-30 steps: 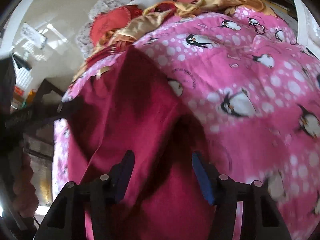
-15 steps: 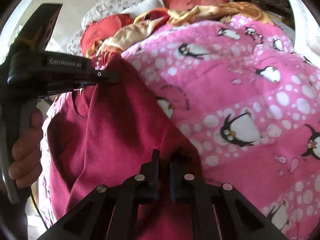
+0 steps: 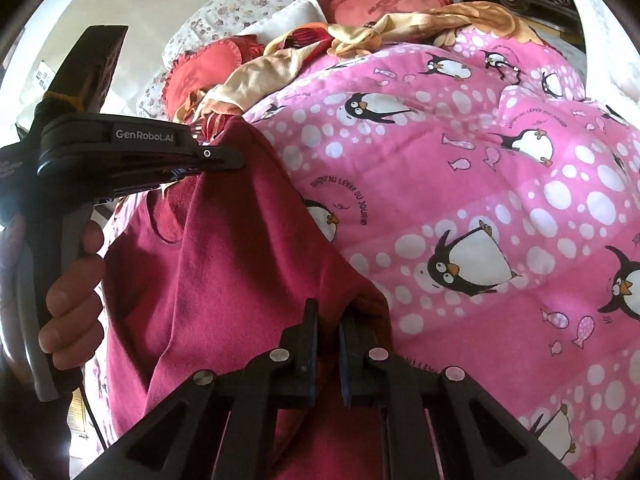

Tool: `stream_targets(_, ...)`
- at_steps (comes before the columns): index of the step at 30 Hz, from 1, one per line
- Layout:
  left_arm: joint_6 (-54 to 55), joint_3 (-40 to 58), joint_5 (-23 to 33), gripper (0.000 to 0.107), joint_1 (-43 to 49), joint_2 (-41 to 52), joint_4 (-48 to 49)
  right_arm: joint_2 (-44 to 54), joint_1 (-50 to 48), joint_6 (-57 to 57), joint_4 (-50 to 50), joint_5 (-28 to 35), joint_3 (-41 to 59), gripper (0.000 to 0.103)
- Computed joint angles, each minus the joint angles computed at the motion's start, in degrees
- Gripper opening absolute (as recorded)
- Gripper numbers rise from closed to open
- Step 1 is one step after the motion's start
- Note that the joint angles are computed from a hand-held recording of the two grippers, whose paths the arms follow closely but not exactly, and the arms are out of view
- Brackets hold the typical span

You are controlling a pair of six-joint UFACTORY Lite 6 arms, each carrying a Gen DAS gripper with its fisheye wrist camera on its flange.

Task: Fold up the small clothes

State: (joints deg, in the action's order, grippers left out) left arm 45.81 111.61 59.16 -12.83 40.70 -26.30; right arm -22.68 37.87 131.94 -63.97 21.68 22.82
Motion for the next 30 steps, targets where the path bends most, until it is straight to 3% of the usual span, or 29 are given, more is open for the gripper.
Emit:
stream_targets(15, -2.3, 6.1, 2.5, 0.003, -1.0, 3.2, -2.6, -4.6, -2.5, -2.7, 1.6, 0.2, -2.3, 0.007)
stream_targets(22, -6.1, 5.9, -1.8, 0.003, -3.6, 6.5, -0.3, 2.2, -12.4, 7.3, -12.3, -11.2, -4.0, 0.007)
stream_targets(25, -2.9, 1.9, -3.2, 0.003, -2.7, 1.9, -4.2, -1.8, -10.0, -3.4, -1.4, -7.2, -3.7, 0.007)
stream_targets(27, -4.9, 3.1, -3.0, 0.003, -3.4, 2.8, -2.8, -1.9, -7.4, -4.8, 0.9, -3.2, -2.4, 0.007)
stream_targets(30, -8.4, 0.6, -7.4, 0.003, -5.7, 3.7, 2.4, 4.2, -9.9, -4.7, 0.1, -7.2, -0.7, 0.007)
